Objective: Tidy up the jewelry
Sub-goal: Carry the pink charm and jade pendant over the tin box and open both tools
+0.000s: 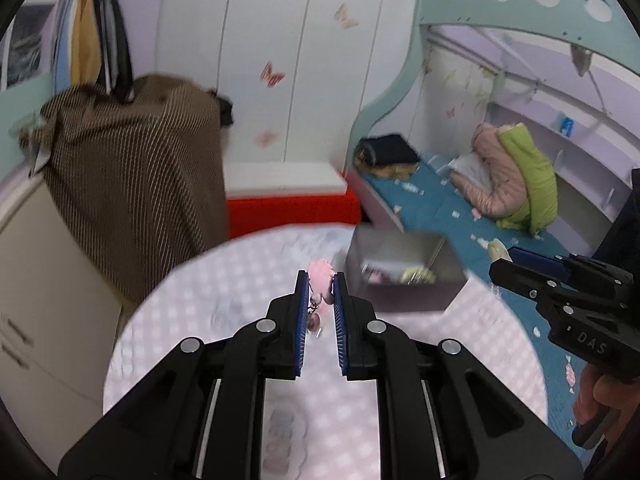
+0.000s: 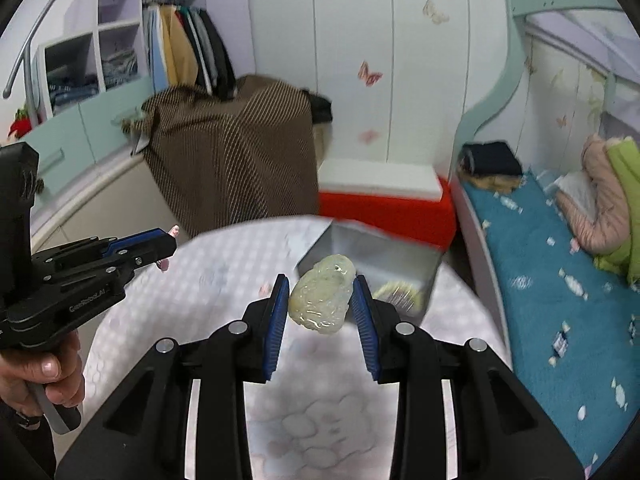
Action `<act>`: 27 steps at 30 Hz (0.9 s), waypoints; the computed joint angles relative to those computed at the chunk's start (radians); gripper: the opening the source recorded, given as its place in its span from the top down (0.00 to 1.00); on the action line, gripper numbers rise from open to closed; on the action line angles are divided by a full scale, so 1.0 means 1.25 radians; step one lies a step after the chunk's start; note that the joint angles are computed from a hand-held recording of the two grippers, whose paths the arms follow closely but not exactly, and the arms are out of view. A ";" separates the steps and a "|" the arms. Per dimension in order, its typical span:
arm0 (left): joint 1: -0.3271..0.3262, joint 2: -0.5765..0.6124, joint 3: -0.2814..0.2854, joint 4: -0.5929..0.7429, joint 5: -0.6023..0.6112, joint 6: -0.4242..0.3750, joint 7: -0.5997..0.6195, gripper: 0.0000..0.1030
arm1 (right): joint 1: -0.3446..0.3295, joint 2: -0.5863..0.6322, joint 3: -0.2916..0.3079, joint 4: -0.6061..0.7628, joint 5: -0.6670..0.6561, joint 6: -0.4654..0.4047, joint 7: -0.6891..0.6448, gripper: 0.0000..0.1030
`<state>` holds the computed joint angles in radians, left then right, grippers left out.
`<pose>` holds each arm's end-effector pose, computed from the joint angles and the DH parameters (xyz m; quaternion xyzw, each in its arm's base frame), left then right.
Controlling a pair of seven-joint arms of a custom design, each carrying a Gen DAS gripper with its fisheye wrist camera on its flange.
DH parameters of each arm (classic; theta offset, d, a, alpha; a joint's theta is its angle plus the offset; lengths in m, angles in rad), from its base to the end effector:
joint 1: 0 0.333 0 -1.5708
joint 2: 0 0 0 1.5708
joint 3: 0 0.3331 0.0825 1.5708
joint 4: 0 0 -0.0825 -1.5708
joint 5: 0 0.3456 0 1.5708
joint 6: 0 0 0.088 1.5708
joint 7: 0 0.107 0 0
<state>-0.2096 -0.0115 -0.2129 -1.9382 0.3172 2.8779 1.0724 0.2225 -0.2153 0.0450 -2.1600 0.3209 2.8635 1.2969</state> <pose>0.5111 -0.2501 0.6306 -0.5641 0.6827 -0.3939 0.2461 0.4850 0.1173 0.6291 -0.7132 0.5373 -0.2383 0.3819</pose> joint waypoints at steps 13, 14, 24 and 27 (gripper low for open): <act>-0.027 0.229 -0.058 0.377 -0.160 -0.128 0.200 0.88 | -0.029 0.101 -0.039 0.172 0.063 -0.048 -0.039 0.70; -0.031 0.251 -0.060 0.411 -0.170 -0.147 0.210 0.88 | -0.031 0.105 -0.039 0.178 0.069 -0.054 -0.042 0.70; -0.070 0.440 -0.056 0.685 -0.228 -0.323 0.244 0.88 | -0.063 0.187 -0.040 0.266 0.115 -0.150 -0.033 0.70; -0.075 0.470 -0.050 0.722 -0.234 -0.354 0.243 0.88 | -0.069 0.204 -0.039 0.282 0.125 -0.173 -0.032 0.70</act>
